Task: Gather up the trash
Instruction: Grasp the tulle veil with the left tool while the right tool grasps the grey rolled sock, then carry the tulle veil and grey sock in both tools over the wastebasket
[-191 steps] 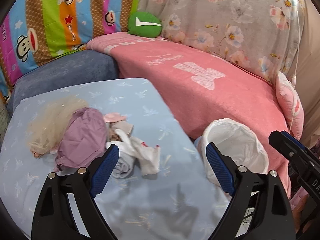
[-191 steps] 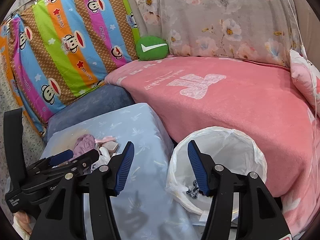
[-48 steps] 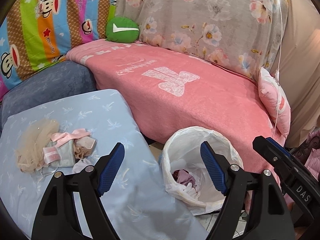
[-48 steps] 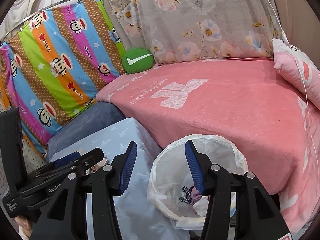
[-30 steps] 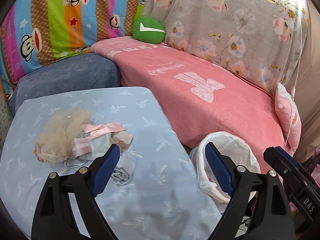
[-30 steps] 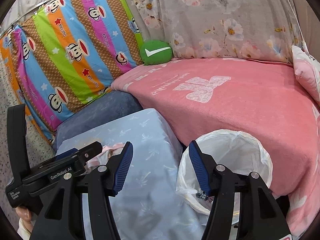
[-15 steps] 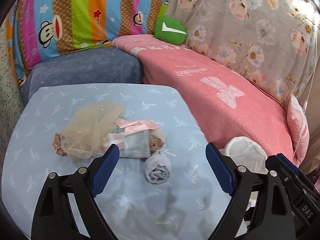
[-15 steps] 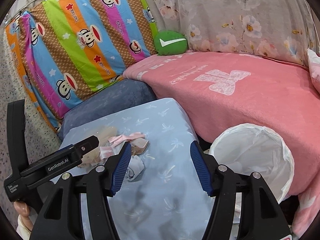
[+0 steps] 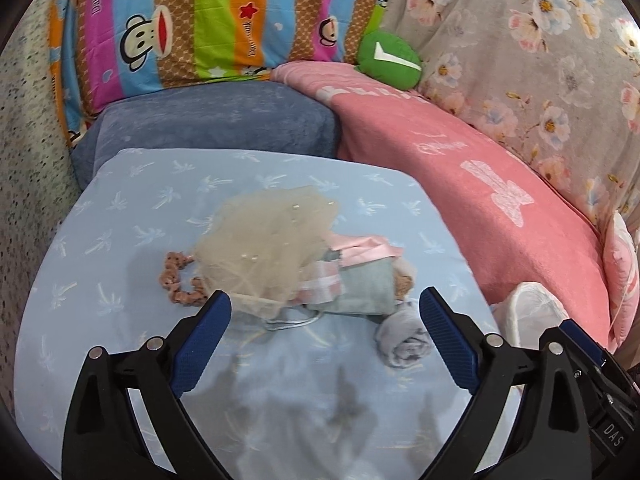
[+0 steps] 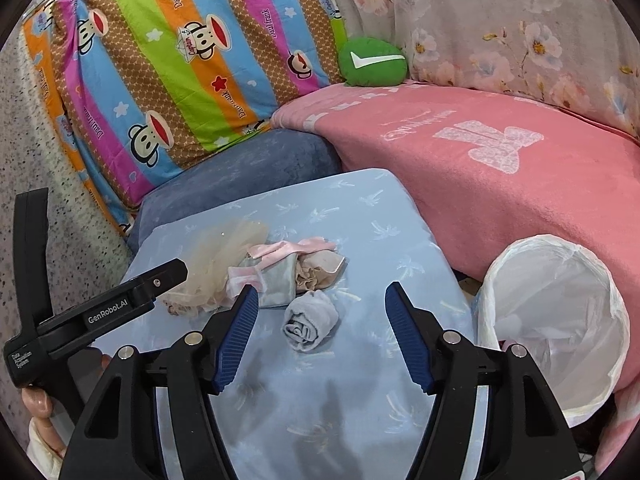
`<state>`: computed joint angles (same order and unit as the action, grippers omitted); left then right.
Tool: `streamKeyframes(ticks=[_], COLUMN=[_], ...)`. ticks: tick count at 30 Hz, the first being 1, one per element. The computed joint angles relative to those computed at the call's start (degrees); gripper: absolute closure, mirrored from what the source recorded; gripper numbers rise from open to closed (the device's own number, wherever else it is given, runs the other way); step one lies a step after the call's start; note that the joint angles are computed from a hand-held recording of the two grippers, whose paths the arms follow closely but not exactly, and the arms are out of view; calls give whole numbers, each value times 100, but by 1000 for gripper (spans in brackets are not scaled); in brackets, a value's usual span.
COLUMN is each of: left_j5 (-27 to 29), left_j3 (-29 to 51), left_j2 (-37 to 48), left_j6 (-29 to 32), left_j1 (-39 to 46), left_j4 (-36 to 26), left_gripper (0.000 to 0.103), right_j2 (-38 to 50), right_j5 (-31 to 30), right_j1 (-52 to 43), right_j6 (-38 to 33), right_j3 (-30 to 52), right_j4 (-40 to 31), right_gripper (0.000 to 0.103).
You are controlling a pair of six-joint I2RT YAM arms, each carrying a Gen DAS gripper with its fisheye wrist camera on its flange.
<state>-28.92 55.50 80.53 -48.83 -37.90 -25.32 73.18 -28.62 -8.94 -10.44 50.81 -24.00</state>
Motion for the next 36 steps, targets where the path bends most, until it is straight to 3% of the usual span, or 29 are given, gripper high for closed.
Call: streamKeyframes(ticks=[11,25,31,33,36], left_j5=[529,1314,1545,1588,1610], left_j3=[-575,-563,-602,-580,-517], left_j2=[-47,623,664,704,706], left_j6=[258,591,766,836,894], left_j1=[909,1597,1648,1654,1657], left_j4=[324,1094,1272,1271,1180], left_gripper=[10,11,50,74,94], right_j2=[842,2027,2318,2375,2395], right_j5=[701,1122,1163,1154,1096], right_j1=[899,1347,1384,1386,1358], right_j6=[393,743,823,812,771], right_j3=[-152,107,156,170,166], right_j4=[730,1275,1378,1366,1331], right_gripper=[38,38,38,39,52])
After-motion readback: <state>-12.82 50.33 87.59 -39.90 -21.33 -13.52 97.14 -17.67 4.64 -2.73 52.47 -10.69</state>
